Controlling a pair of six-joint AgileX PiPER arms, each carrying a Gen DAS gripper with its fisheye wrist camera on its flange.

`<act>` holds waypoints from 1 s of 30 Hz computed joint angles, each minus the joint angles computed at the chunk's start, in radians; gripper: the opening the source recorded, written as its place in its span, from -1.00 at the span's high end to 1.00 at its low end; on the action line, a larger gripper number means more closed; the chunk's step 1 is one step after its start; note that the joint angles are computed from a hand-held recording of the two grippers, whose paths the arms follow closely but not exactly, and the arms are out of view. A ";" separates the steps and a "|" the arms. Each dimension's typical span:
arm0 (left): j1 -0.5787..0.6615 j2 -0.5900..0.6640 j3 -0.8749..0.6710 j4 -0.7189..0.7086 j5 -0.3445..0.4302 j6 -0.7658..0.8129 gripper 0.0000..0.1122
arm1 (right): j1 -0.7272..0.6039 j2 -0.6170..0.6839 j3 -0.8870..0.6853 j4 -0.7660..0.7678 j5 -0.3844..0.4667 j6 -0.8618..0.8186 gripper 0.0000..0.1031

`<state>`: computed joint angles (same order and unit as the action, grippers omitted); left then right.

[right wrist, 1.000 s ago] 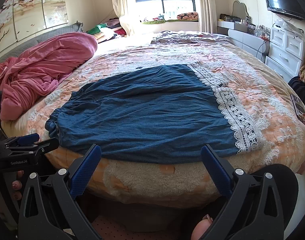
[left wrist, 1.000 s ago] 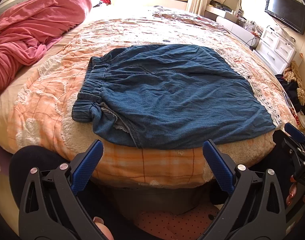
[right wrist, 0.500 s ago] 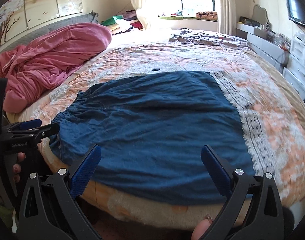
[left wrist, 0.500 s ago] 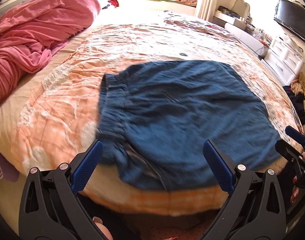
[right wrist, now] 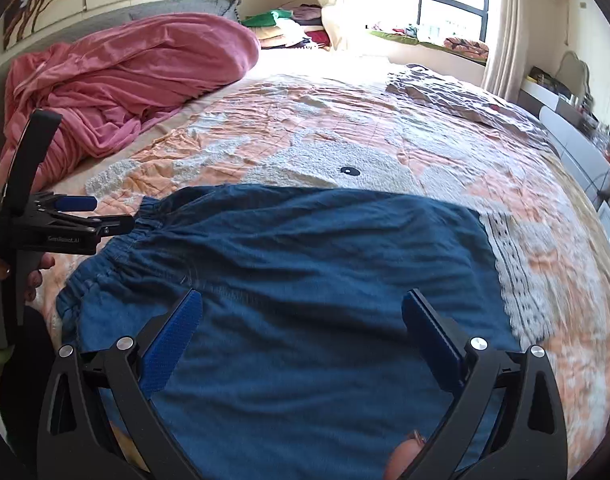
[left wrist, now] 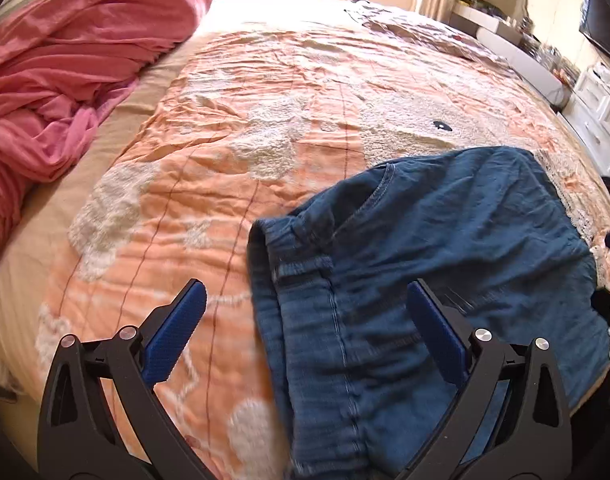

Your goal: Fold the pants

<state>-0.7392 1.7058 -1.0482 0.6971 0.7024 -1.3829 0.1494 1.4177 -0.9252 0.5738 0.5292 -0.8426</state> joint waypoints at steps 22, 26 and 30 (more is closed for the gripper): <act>0.225 0.037 0.113 0.088 -0.424 0.053 0.55 | 0.149 0.793 -1.033 -0.142 0.499 -0.040 -0.88; 0.195 -0.004 0.143 0.292 -0.416 -0.129 0.55 | 0.192 0.862 -1.142 -0.200 0.546 -0.146 -0.63; 0.170 0.002 0.135 0.345 -0.386 -0.151 0.55 | 0.214 0.974 -1.319 -0.219 0.682 -0.139 0.20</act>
